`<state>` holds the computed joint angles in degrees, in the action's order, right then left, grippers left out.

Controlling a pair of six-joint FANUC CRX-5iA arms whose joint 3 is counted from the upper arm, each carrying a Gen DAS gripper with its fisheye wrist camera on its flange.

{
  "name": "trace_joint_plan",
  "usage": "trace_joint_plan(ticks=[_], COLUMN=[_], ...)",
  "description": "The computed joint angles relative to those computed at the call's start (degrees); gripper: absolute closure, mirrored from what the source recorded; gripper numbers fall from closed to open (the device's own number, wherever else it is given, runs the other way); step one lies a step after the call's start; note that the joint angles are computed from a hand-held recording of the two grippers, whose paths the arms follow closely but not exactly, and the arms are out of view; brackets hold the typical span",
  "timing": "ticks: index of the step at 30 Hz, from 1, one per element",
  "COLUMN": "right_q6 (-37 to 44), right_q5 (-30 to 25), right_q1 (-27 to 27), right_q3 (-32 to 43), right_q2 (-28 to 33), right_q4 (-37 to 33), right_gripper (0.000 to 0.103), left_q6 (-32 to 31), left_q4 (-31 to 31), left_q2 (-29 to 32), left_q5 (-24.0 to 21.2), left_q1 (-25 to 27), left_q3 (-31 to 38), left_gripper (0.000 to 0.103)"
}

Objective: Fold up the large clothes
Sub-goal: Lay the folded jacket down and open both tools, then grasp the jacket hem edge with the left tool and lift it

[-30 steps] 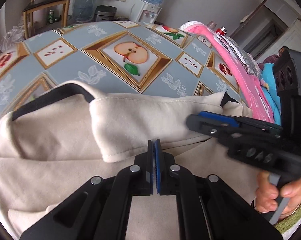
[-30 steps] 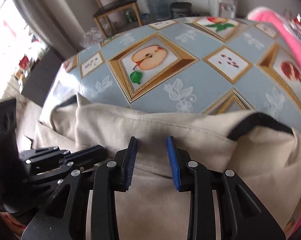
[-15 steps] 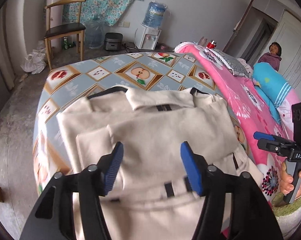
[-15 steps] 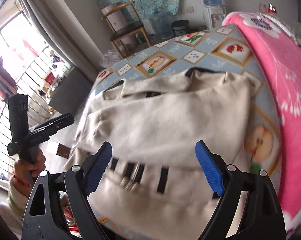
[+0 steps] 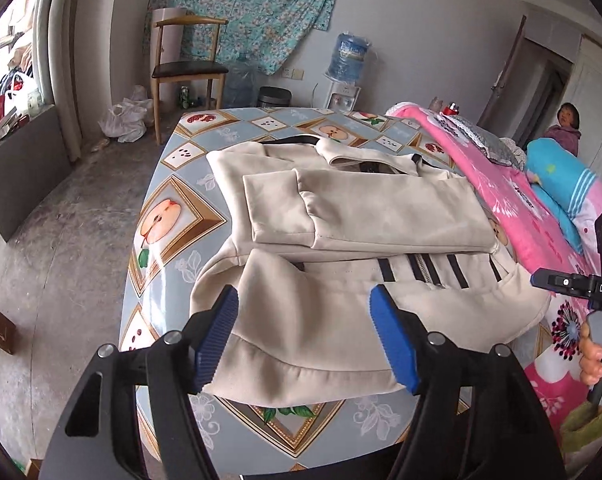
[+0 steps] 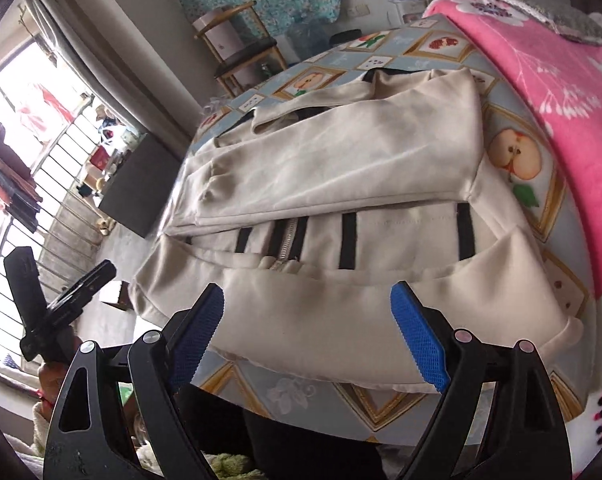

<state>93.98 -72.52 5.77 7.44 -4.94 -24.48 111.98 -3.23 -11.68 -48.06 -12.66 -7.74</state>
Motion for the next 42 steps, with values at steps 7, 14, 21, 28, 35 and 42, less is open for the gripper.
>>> trace_joint_plan(ticks=[7,14,21,28,35,42], right_q6=[-5.2,-7.3,-6.4,-7.2,-7.7,-8.5], right_q5=[3.0,3.7,2.6,3.0,2.9,3.5], right_q1=[-1.5,-4.9,-6.6,-6.7,-6.7,-6.5], right_q3=[-3.9,-6.1,-4.3,-4.2,-4.1,-4.4], right_q2=[-1.7,-2.1,-0.5,-0.3,-0.1,-0.3], right_q4=[9.8,12.5,10.9,11.5,11.6,12.2], right_gripper=[0.021,0.021,0.021,0.021,0.021,0.021], left_q6=[-1.3,-2.9,-8.2,-17.3,-20.4,-26.8], left_q4=[-1.2,-1.1,6.2,20.7,27.2,34.7], left_q2=[2.7,3.9,7.0,7.7,10.2,7.8], left_q5=[1.2,-1.8,-3.7,-3.1,-5.0,-0.2], left_q1=[0.6,1.5,6.0,11.4,13.9,14.6], left_q3=[0.7,1.2,0.7,-3.4,-3.8,-9.0], left_gripper=[0.043,0.056,0.082,0.080,0.065,0.076])
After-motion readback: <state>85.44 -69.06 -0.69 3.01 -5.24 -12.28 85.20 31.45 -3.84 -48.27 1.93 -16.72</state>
